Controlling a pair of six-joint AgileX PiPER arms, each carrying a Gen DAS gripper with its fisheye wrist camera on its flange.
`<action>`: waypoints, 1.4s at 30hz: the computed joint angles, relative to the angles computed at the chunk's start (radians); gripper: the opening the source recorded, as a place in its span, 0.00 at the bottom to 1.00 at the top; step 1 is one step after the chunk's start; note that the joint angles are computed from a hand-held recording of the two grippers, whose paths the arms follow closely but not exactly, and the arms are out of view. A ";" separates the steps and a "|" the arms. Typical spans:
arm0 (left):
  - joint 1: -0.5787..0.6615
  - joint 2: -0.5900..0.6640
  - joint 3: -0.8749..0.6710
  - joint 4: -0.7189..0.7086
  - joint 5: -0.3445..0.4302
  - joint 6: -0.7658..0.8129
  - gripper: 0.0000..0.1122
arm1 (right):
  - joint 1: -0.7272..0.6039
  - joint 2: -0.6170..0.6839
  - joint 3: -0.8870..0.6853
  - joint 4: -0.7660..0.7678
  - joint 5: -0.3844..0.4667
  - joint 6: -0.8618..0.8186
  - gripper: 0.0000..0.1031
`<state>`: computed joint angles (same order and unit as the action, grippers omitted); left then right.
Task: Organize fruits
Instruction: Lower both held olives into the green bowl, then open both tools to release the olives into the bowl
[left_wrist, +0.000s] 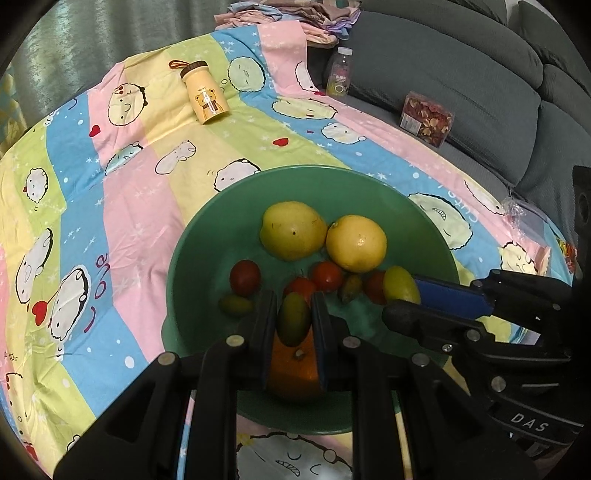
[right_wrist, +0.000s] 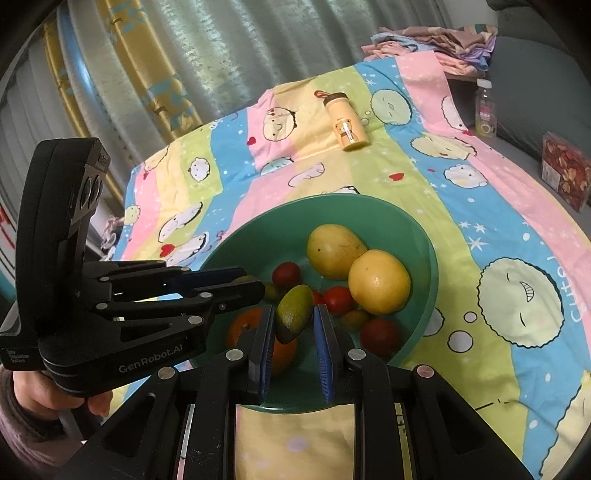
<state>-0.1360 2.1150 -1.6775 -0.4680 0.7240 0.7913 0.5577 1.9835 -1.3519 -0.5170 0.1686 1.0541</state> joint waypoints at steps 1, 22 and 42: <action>-0.001 0.002 -0.002 0.003 0.000 -0.002 0.16 | 0.001 0.001 -0.001 -0.007 0.003 0.005 0.22; -0.013 0.002 0.005 0.053 -0.031 -0.019 0.16 | 0.000 -0.005 -0.006 -0.012 0.035 0.012 0.22; -0.007 -0.010 0.014 0.055 -0.037 -0.022 0.34 | 0.011 0.000 -0.030 -0.018 0.072 0.015 0.22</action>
